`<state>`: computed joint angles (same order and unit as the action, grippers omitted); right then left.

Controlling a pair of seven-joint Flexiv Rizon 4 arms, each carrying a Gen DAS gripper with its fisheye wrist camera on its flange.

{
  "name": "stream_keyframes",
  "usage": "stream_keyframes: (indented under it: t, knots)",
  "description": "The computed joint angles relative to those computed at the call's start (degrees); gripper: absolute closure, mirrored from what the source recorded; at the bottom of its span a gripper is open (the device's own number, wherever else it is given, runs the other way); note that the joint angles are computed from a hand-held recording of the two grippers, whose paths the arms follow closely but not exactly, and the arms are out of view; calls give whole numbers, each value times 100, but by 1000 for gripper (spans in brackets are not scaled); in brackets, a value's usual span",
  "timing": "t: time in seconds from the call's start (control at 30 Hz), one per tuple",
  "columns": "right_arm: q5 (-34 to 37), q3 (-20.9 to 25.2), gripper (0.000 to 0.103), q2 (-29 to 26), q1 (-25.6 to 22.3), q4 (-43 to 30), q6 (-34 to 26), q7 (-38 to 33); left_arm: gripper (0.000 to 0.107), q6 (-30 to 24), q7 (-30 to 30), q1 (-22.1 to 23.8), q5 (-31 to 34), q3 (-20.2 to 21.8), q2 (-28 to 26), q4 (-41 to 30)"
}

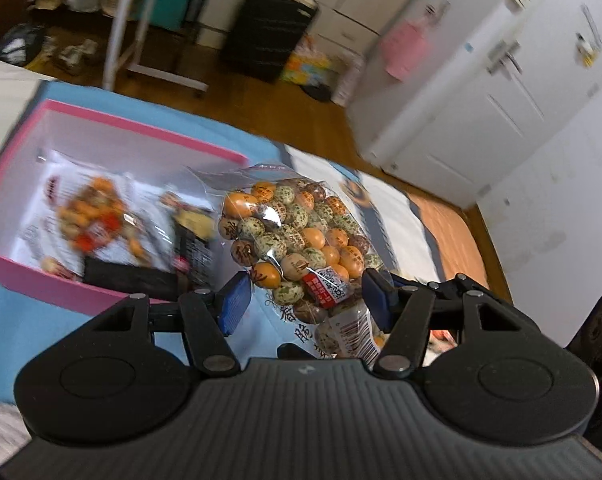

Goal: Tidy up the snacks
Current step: 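Lower the peanut bag into the pink box and open the left tool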

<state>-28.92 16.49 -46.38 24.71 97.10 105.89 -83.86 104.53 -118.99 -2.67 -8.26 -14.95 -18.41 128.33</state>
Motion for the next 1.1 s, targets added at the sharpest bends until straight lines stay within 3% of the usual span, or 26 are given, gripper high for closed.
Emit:
stream_keyframes:
  t: [0.1,0.27,0.33,0.43,0.63,0.73,0.87,0.97,1.1]
  knots:
    - [-296,193,19,-464,-5,-557,-68,-182,48,274,-12,92,59,206,-118,86]
    - [-687,1243,19,-1345,-451,-1478,-722,-546,47,600,-84,245,160,452,-510,78]
    - [-453,1111,19,-1412,-269,-1626,-798,-543,47,747,-89,356,263,433,-721,23]
    - [-161,679,18,-1481,119,-1786,-684,-534,43,853,72,132,189,705,-1020,-161]
    - [-47,792,18,-1788,167,-2222,-1046,-870,42,1230,-174,869,634,176,-1565,-286]
    - [191,881,16,-1932,239,-2529,-1451,-904,42,889,-175,745,463,305,-1651,-447]
    - [626,32,14,-1812,810,-2625,-1463,-564,40,734,156,58,24,961,-1803,-660]
    - [710,-709,11,-1533,1200,-2195,-959,-455,40,775,417,-682,-507,1608,-1751,-618]
    - [960,-1373,9,-1070,1524,-1444,-156,-263,39,1194,714,-1264,-1044,1993,-1581,-349]
